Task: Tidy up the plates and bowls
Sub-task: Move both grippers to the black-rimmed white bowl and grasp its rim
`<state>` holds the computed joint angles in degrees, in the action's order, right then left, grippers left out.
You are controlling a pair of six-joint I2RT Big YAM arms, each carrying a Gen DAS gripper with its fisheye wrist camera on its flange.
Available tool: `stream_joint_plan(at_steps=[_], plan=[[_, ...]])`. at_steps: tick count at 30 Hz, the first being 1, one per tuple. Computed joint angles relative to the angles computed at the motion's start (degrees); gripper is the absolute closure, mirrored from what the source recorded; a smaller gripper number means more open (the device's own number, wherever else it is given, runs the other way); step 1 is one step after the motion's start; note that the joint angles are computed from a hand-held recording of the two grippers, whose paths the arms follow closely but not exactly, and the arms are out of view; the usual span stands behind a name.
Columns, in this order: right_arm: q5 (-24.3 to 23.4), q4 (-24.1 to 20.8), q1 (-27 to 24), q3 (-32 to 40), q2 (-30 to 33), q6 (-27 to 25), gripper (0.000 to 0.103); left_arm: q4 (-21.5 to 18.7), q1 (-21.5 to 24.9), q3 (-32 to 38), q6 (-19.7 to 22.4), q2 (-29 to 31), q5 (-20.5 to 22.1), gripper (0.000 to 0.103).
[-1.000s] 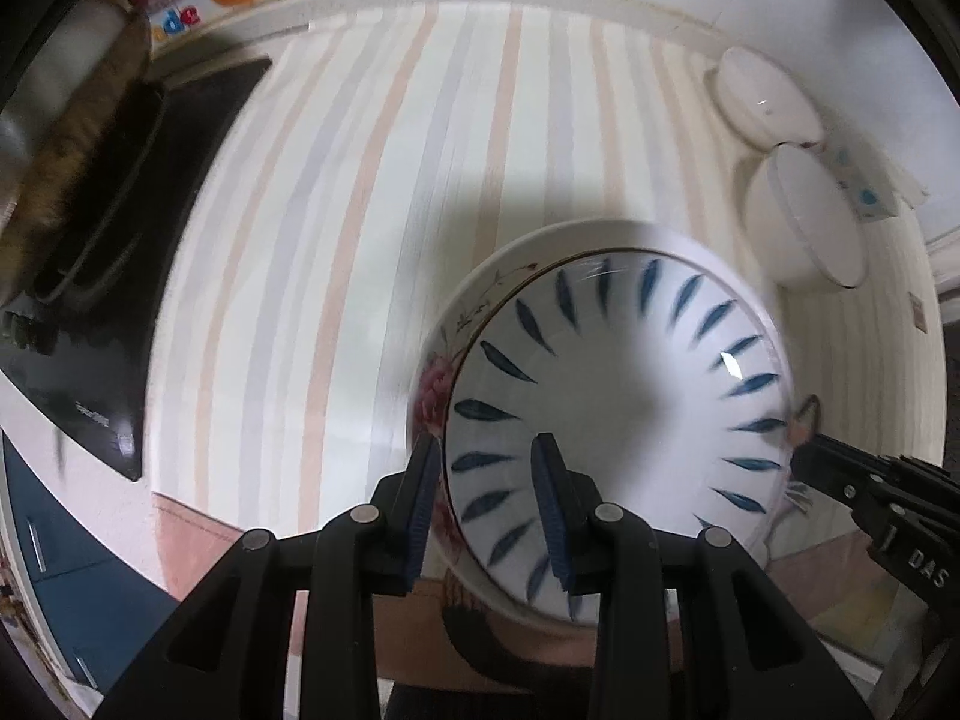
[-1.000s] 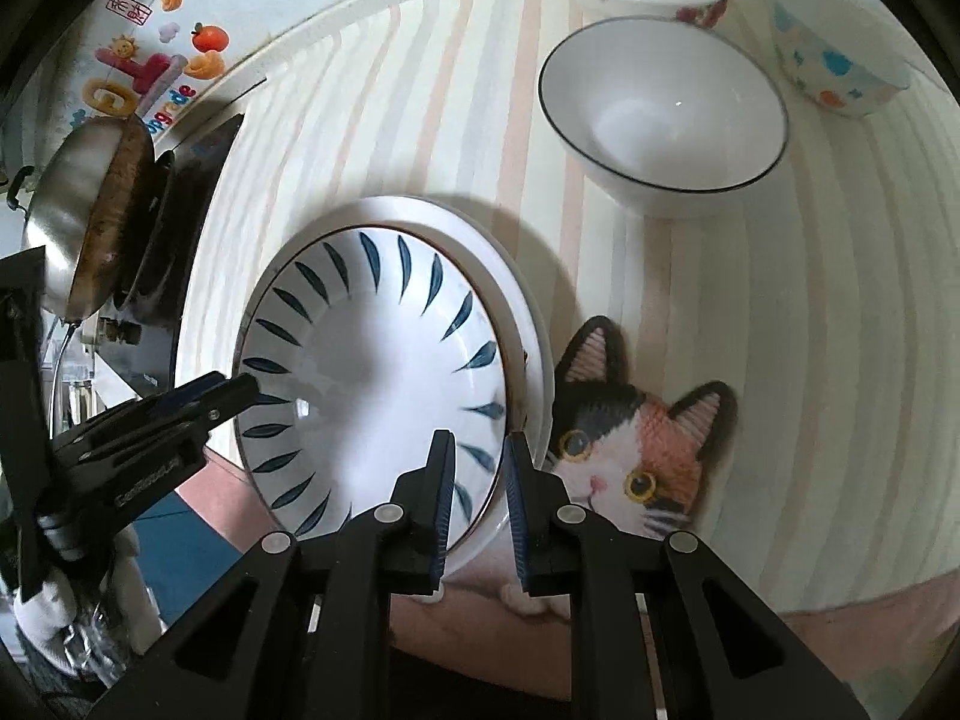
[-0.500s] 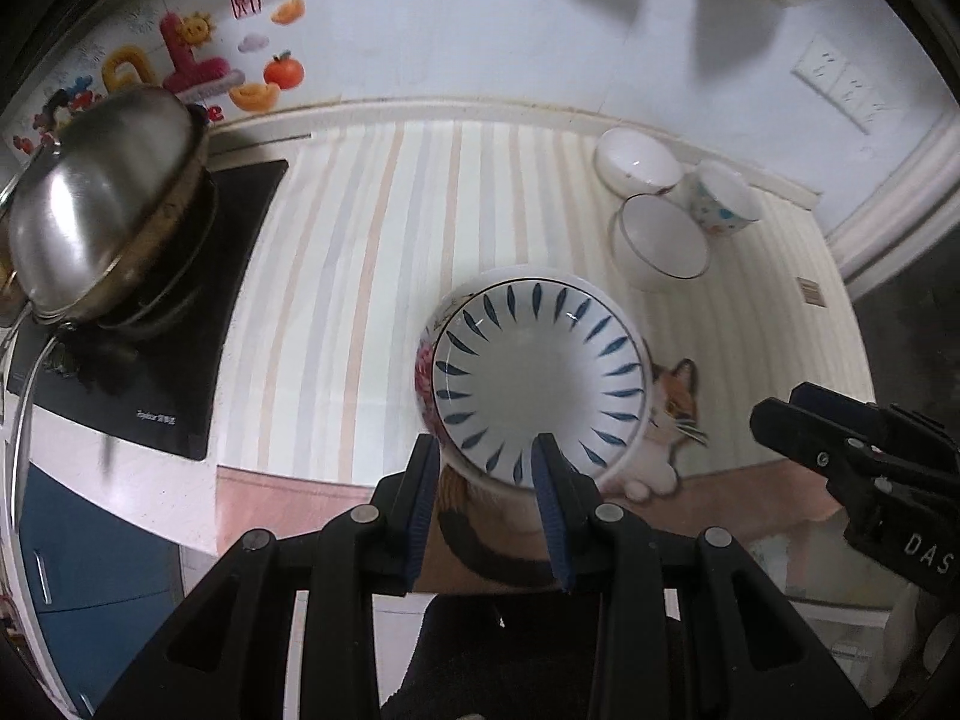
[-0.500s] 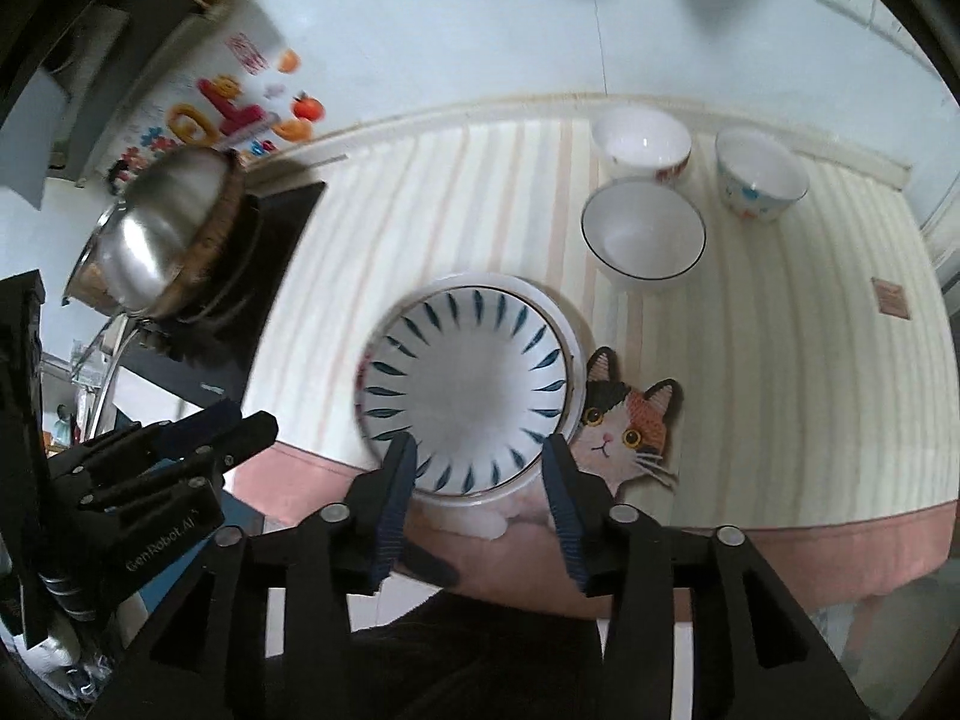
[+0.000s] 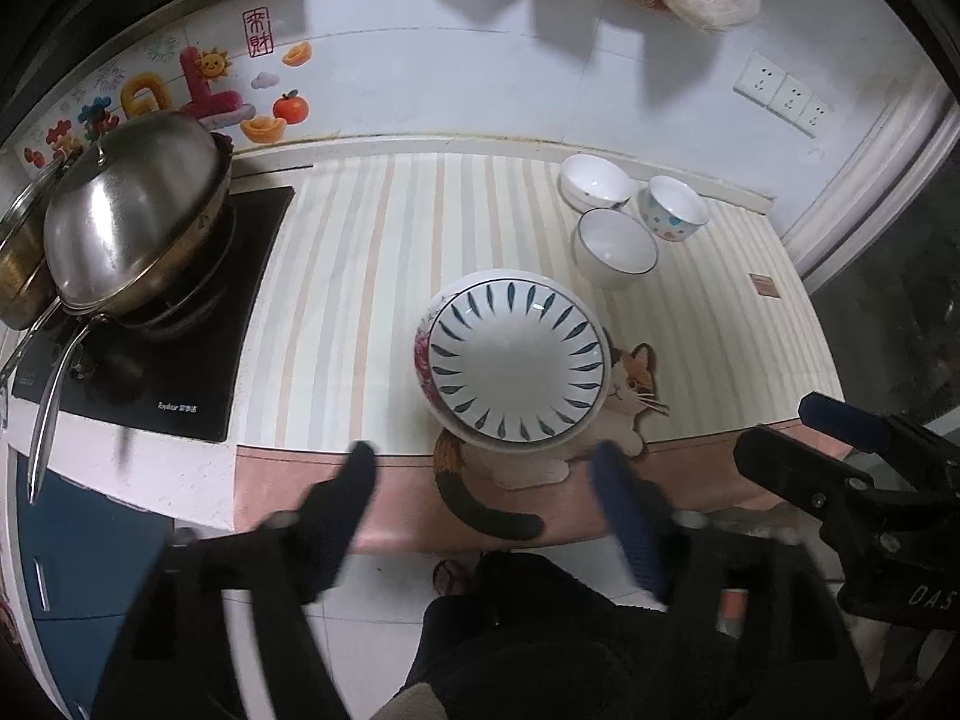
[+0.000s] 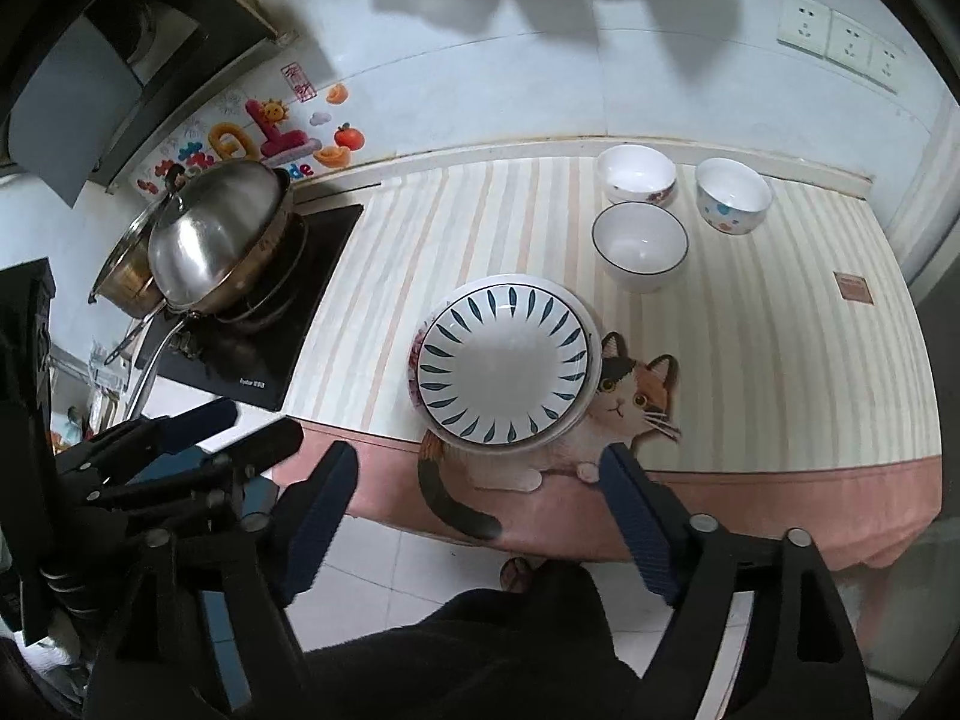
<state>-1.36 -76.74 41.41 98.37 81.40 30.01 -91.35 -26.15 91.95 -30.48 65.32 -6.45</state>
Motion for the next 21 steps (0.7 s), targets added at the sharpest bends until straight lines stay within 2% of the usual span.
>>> stream_joint_plan(at_steps=[6,12,17,21], plan=[[-3.0,0.8,-3.3,-2.9,-0.9,0.1,0.009,1.9,-0.3,1.3,-1.5,2.8,-0.5,0.022],[-10.0,5.9,-12.5,-6.3,0.4,-1.8,0.009,5.5,1.0,5.2,-1.9,10.6,-1.4,0.022],[-14.2,7.6,-20.9,-3.1,7.5,-6.2,0.009,6.4,3.5,13.1,-1.7,23.4,2.1,0.022],[-16.6,6.3,-25.3,4.4,17.5,-10.2,0.009,4.3,4.8,21.4,-2.1,34.5,5.2,0.022]])
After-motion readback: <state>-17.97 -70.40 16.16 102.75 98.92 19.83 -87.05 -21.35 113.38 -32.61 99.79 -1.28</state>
